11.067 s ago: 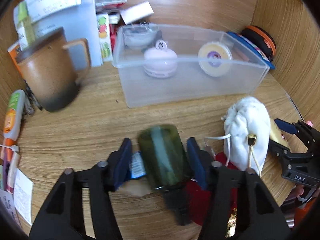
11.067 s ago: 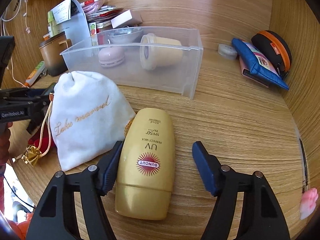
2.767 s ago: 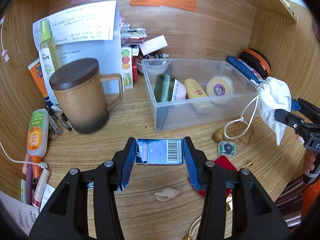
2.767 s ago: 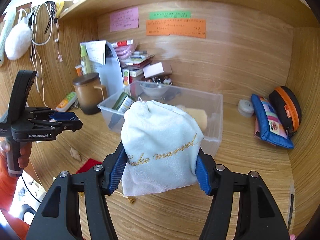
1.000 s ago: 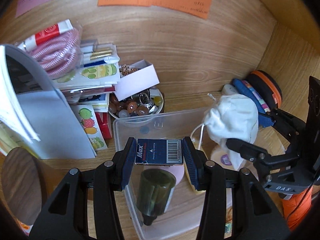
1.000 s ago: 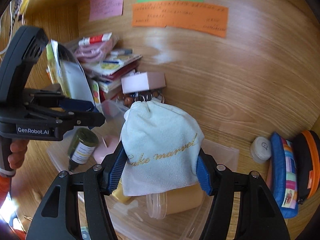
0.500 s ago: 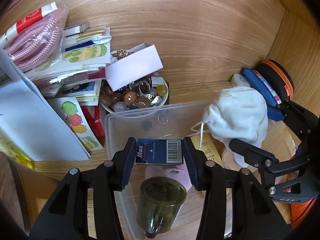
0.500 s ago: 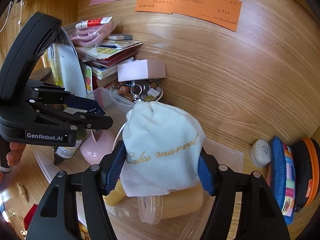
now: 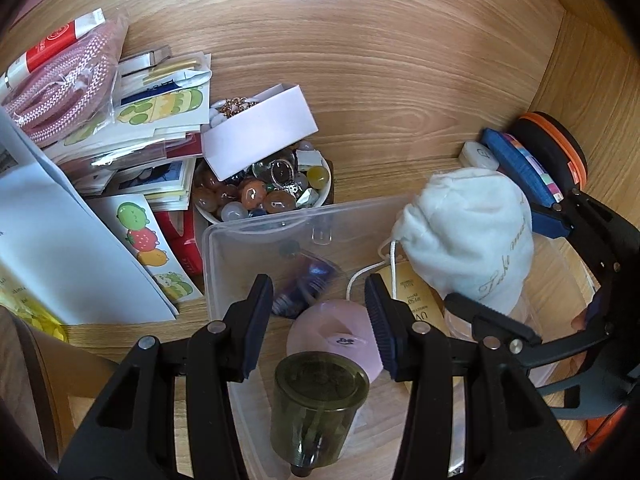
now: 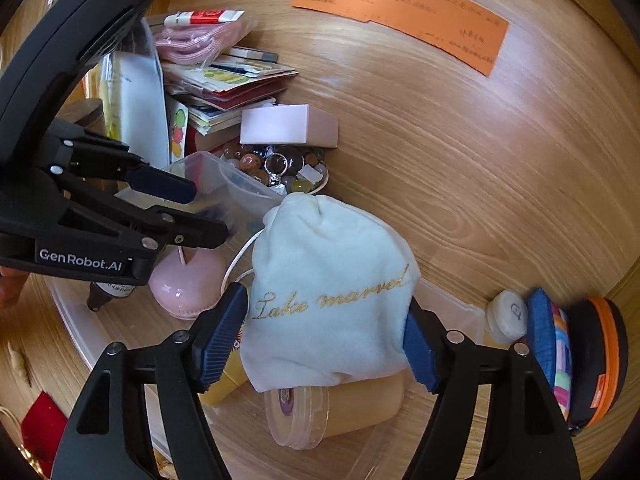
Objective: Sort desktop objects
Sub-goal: 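Lift and carry the blue card and white pouch over the bin, then open both grippers to drop the card and pouch into the bin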
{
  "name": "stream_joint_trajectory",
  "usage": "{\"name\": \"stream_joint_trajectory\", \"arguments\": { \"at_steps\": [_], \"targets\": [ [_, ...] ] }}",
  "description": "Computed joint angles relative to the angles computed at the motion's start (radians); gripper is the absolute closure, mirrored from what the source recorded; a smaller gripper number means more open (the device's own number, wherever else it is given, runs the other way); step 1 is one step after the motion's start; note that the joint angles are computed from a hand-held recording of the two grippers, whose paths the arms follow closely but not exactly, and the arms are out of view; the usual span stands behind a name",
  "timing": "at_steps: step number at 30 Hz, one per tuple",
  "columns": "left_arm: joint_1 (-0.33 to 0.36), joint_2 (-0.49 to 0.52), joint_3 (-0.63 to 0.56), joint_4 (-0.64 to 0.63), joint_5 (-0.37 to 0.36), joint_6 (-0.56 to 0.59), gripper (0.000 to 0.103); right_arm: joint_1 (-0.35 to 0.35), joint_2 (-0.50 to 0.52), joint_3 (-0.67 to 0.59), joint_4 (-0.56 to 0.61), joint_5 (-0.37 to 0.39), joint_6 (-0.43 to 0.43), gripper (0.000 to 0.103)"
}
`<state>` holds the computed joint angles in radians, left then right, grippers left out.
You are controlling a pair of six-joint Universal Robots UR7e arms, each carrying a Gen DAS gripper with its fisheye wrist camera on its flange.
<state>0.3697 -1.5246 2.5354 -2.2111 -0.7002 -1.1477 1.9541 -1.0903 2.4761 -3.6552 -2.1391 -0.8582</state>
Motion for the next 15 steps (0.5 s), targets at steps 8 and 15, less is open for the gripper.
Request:
{"name": "stream_joint_trajectory", "arguments": {
  "at_steps": [8, 15],
  "targets": [
    [-0.003, -0.021, 0.004, 0.005, -0.021, -0.012, 0.055, -0.017, -0.071, 0.012, 0.063, 0.054, 0.034, 0.030],
    [-0.053, -0.062, -0.006, 0.106, -0.027, -0.064, 0.055, -0.015, -0.158, 0.021, 0.131, 0.102, 0.072, 0.026]
  ]
}}
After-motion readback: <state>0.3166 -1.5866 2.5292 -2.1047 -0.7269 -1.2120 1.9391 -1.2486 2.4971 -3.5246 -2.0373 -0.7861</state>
